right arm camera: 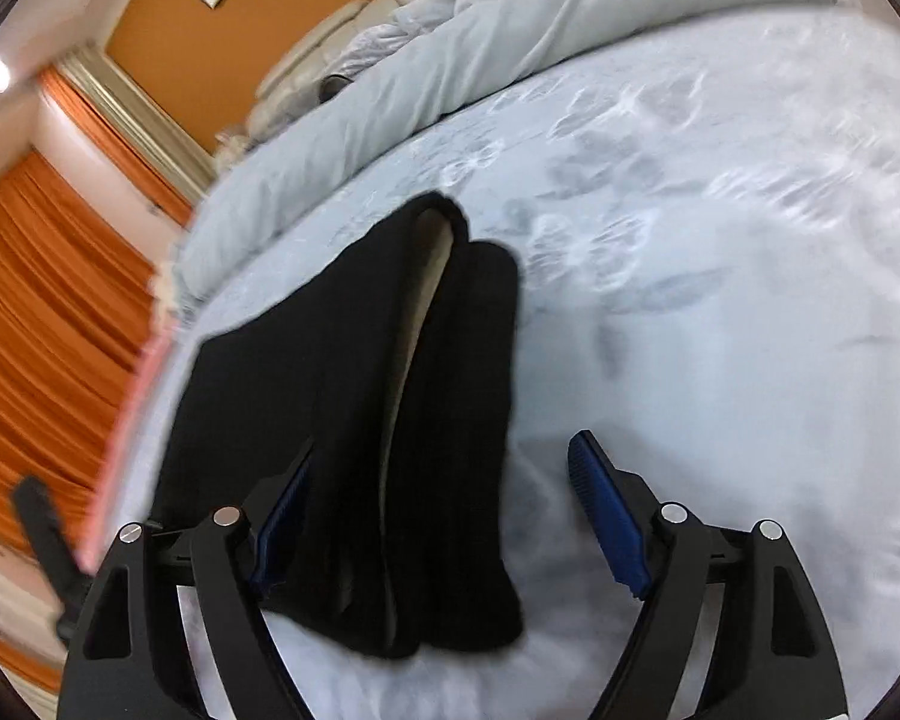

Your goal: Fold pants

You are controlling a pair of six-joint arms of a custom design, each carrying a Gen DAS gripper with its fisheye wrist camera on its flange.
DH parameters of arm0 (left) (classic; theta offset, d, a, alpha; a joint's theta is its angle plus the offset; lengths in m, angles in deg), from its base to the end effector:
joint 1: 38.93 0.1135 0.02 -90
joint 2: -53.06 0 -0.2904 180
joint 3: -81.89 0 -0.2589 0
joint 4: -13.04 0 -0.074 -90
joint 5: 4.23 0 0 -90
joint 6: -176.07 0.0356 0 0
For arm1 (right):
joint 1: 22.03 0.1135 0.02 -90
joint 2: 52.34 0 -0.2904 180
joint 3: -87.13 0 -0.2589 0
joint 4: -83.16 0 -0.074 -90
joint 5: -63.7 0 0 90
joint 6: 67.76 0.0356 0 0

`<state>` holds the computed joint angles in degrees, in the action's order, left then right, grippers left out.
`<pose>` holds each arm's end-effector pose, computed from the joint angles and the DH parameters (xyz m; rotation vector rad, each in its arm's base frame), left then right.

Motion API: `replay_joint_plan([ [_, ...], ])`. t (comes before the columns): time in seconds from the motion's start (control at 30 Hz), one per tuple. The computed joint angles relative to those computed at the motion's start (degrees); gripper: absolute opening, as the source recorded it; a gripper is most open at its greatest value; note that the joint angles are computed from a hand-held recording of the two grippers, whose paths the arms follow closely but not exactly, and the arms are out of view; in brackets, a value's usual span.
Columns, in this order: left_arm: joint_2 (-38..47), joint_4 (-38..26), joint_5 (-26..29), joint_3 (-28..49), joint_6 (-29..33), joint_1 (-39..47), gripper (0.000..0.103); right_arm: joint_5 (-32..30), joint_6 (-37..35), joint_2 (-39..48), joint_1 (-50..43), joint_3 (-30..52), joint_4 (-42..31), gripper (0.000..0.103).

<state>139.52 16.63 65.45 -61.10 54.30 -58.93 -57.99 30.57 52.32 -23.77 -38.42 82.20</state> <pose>0.2346 -0.0722 0.1296 -0.4026 2.2739 -0.0363 0.3250 0.0088 0.1143 -0.0286 2.4149 0.7296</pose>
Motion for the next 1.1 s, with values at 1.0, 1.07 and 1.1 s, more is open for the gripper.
replay_joint_plan([
  [1.0,-20.69,-82.19,-24.68,12.43,-70.76,-61.3,0.089,11.97,-5.09,-70.56,0.97,-15.37,-50.89,0.012],
  [1.07,-17.24,-85.76,-23.86,14.0,-76.98,-66.16,0.089,12.0,-6.97,-75.02,0.4,-16.0,-55.53,0.012],
  [1.1,-15.1,-86.86,-22.85,14.82,-78.98,-68.51,0.089,11.18,-8.16,-76.42,-0.68,-16.18,-57.63,0.012],
])
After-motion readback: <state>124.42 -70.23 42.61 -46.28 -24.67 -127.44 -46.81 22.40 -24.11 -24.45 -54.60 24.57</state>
